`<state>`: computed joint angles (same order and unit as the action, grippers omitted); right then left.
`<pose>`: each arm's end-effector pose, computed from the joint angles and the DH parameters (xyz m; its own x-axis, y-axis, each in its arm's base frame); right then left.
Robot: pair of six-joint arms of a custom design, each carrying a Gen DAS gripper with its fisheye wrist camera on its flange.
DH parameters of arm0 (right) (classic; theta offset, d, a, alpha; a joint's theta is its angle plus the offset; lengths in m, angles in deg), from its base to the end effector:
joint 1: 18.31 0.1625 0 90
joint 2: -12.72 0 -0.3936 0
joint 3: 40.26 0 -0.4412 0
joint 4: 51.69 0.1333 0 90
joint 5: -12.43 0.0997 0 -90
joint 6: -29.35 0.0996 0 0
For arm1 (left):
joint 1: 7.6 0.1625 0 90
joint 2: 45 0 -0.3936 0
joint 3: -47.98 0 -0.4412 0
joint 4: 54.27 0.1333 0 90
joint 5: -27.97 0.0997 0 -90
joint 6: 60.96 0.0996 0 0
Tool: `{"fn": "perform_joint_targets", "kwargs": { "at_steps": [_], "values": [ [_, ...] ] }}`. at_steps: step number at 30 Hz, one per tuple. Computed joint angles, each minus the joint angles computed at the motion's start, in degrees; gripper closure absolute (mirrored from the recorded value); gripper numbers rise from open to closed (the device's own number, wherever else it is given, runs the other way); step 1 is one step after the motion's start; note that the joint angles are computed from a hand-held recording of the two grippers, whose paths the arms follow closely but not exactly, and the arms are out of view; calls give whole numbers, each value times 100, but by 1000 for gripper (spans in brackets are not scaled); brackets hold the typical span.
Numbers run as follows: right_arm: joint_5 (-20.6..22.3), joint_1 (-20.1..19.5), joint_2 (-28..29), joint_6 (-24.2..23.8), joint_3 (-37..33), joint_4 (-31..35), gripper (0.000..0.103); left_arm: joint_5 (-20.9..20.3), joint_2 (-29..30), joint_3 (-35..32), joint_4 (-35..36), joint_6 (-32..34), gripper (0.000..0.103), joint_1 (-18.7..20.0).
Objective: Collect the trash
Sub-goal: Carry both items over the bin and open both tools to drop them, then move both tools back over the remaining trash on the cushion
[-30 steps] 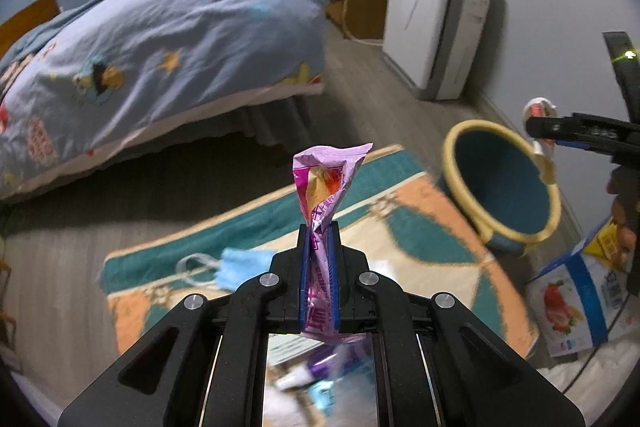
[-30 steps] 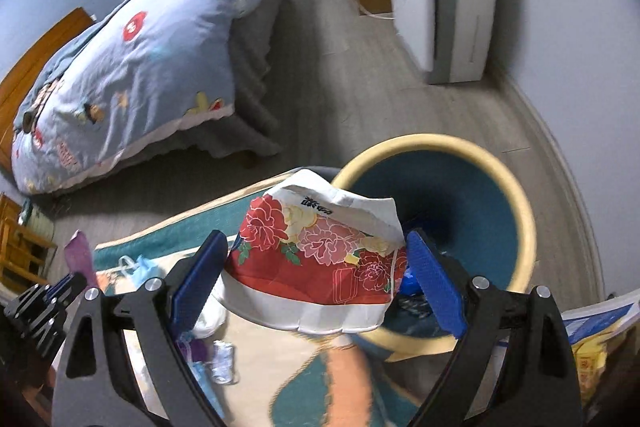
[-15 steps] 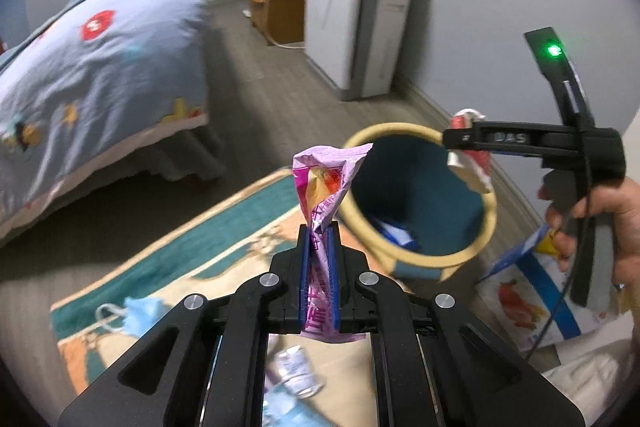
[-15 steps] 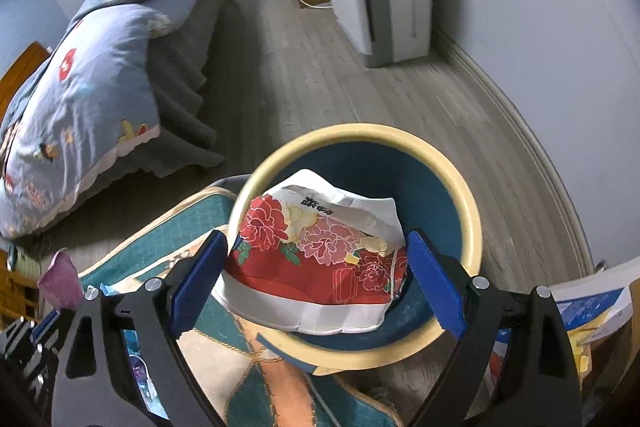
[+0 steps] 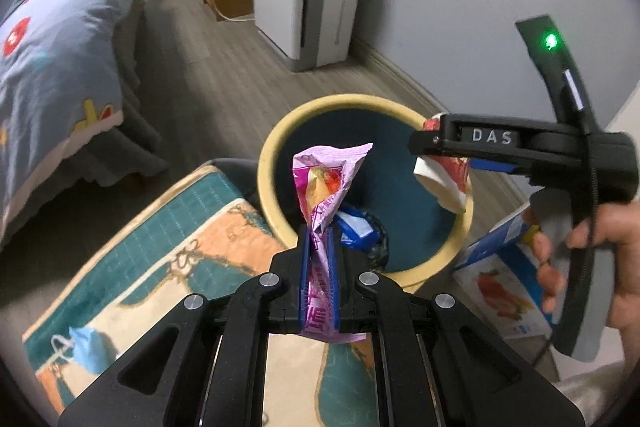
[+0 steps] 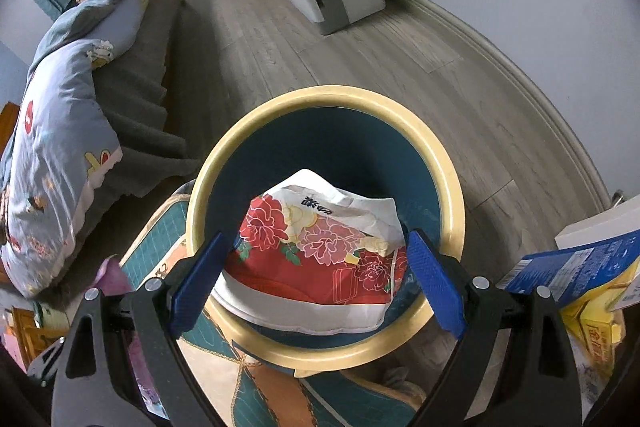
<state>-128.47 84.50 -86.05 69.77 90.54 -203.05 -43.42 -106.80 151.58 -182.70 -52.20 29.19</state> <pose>0.1503 -0.4086 0.3116 -0.6577 0.7269 0.1975 0.3062 0.4975 -0.8116 -0.3887 -0.4969 0.1152 -0.4243 0.8523 -0.3059 0.8743 0.4736 0.1066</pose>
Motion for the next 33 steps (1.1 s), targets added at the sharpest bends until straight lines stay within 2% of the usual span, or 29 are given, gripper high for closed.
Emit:
{"fn": "perform_joint_targets", "kwargs": {
  "at_steps": [8, 13, 16, 18, 19, 23, 33],
  "values": [
    [-131, -56, -1, -24, 89, -311, 14, 111, 427, -175, -254, 86, 94, 38],
    [-203, -30, 36, -286, 140, -911, 14, 9, 495, -209, -573, 201, 93, 45],
    [-290, 17, 67, -488, 190, -1410, 13, -40, 475, -177, -819, 169, 70, 37],
    [-271, 12, 39, -519, 230, -1626, 9, -16, 456, -134, -963, 137, 42, 37],
    [-243, 2, 28, -514, 243, -1675, 6, -2, 442, -108, -1019, 146, 38, 37],
    [-132, -37, -20, -424, 244, -1572, 6, 88, 414, -78, -1011, 162, 27, 40],
    [-51, -48, 65, -405, 150, -1428, 6, 374, 119, 109, -1070, 237, 16, 86]
  ]
}}
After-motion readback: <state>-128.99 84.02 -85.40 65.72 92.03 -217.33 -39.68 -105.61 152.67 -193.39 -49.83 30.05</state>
